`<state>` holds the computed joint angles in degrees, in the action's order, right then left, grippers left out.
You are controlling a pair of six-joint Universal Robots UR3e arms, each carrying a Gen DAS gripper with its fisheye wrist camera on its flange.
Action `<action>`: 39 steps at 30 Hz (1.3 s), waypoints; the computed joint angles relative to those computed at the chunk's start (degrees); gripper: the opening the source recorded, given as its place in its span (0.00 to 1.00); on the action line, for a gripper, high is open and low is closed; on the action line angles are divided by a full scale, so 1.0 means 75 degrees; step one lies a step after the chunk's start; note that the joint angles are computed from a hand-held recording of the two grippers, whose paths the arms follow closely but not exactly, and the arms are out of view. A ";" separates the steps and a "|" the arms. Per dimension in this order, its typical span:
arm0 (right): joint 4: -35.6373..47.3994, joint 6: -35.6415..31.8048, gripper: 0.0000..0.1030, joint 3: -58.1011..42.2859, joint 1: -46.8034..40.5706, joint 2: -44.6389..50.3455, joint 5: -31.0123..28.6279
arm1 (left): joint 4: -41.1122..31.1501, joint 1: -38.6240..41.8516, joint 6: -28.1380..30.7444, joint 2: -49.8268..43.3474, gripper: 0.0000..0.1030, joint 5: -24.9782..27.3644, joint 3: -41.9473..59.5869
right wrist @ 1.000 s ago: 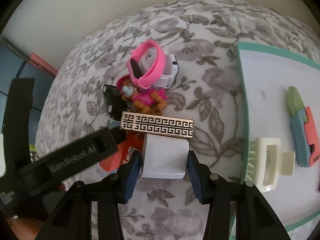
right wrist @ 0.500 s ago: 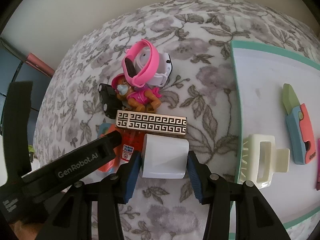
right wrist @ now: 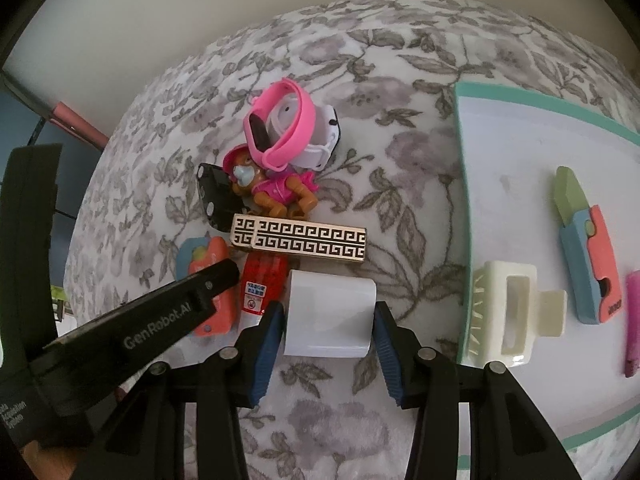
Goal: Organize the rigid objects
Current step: 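Carry the cube and box into the tray and open both tools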
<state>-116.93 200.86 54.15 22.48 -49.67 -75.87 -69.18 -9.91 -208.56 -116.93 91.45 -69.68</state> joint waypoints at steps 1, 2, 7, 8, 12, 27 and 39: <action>-0.0005 -0.0026 0.47 0.0043 -0.0026 -0.0047 0.0013 | -0.0028 -0.0015 -0.0007 0.0016 0.31 0.0014 0.0068; -0.0036 -0.0035 0.47 0.0109 -0.0048 -0.0106 0.0027 | -0.0028 -0.0029 -0.0006 0.0042 0.31 0.0037 0.0104; -0.0098 -0.0025 0.46 0.0403 -0.0158 -0.0457 0.0026 | -0.0071 -0.0156 0.0001 0.0171 0.31 0.0286 0.0487; -0.0133 -0.0026 0.46 0.0494 -0.0188 -0.0582 -0.0007 | 0.0010 -0.0176 0.0005 0.0216 0.31 0.0333 0.0468; -0.0183 -0.0031 0.46 0.0672 -0.0256 -0.0968 -0.0227 | 0.0359 -0.0354 -0.0008 0.0465 0.31 0.0658 0.0499; 0.0094 -0.0066 0.46 0.2288 -0.1352 -0.2764 -0.1311 | -0.0153 -0.1604 0.0300 -0.0953 0.31 0.0128 0.3155; 0.0224 -0.0245 0.47 0.4116 -0.2692 -0.4053 -0.1584 | -0.2787 -0.2450 0.0681 -0.3624 0.31 -0.0559 0.7709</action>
<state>-115.25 199.03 85.02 2.28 -80.07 -87.75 -90.08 -28.29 -203.46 -144.11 87.25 -11.86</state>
